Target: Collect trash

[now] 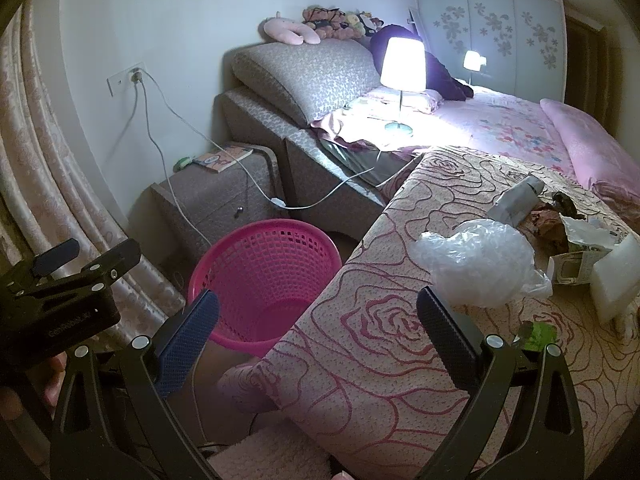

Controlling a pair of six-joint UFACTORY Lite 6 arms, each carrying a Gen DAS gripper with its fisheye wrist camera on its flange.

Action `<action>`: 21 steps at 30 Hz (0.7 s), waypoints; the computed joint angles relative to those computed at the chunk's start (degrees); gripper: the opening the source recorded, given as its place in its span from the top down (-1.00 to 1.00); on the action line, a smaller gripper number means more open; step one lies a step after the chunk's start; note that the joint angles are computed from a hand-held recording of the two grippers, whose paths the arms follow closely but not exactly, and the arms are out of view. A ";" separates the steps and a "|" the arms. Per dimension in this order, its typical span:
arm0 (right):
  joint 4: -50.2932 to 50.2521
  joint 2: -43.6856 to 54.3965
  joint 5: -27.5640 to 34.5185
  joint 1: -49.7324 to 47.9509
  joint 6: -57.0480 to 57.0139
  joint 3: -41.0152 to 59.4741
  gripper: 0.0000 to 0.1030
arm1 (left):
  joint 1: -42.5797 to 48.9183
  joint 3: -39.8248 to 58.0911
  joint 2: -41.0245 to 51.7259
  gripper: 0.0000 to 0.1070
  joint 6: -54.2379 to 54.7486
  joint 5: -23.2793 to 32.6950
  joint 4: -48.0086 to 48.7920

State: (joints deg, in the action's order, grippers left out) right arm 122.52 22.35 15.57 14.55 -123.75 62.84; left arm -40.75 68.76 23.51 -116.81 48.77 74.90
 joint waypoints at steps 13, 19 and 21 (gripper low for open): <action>0.12 0.05 0.01 0.03 -0.07 0.05 -0.87 | 0.11 -0.38 0.02 -0.79 -0.37 -0.21 0.29; -0.11 0.09 0.12 -0.11 0.08 0.08 -0.87 | 0.06 -0.43 0.08 -0.79 -0.44 -0.21 0.26; -0.06 0.03 0.17 -0.15 0.02 -0.04 -0.87 | 0.07 -0.66 0.00 -0.79 -0.55 -0.31 0.43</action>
